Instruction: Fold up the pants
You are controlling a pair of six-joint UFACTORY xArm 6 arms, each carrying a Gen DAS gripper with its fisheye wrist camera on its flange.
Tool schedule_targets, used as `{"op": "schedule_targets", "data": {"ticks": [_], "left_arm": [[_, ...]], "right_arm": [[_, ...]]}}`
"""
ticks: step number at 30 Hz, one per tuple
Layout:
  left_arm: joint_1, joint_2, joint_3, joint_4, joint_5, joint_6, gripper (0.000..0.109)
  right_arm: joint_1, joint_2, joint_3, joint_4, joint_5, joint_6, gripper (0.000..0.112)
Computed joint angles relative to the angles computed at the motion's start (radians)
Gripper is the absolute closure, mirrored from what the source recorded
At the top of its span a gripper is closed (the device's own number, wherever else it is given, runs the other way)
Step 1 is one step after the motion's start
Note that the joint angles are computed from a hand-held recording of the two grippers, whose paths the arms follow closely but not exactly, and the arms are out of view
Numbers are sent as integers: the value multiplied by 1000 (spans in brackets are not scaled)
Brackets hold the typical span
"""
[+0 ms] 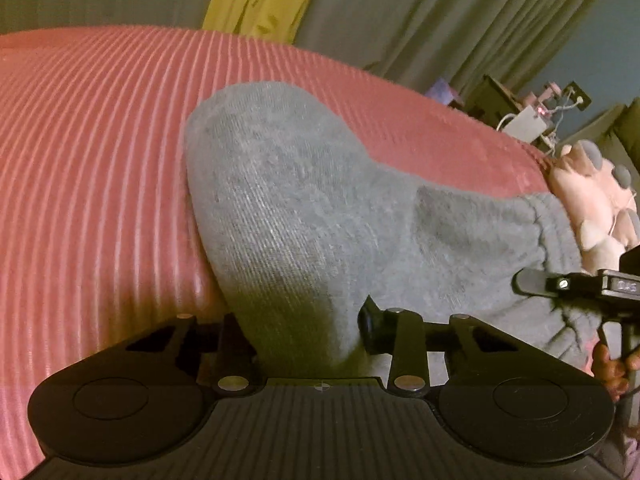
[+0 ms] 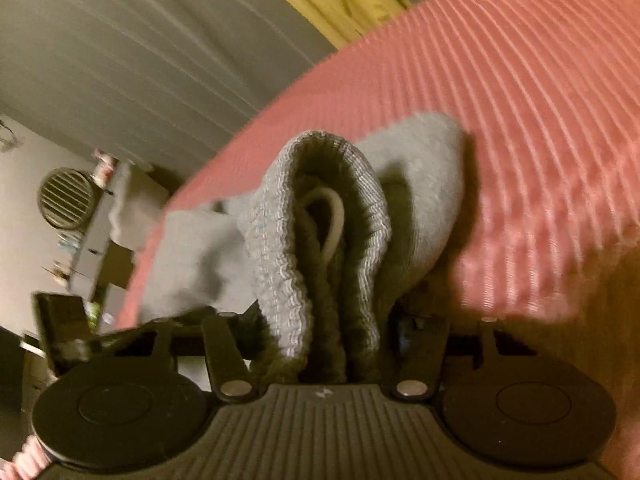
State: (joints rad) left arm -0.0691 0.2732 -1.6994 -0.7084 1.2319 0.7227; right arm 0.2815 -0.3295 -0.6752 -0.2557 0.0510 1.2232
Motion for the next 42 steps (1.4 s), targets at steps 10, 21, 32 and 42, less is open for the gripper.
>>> {"op": "schedule_targets", "data": {"ticks": [10, 21, 32, 42], "left_arm": [[-69, 190, -321, -73, -59, -219, 49], [-108, -24, 72, 186, -249, -171, 20], [-76, -143, 216, 258, -297, -322, 13], [-152, -459, 614, 441, -364, -331, 8]], "right_arm": [[-92, 84, -274, -256, 189, 90, 48], [-24, 57, -291, -393, 579, 206, 14], [116, 47, -290, -481, 818, 235, 14], [456, 94, -303, -500, 1074, 436, 14]]}}
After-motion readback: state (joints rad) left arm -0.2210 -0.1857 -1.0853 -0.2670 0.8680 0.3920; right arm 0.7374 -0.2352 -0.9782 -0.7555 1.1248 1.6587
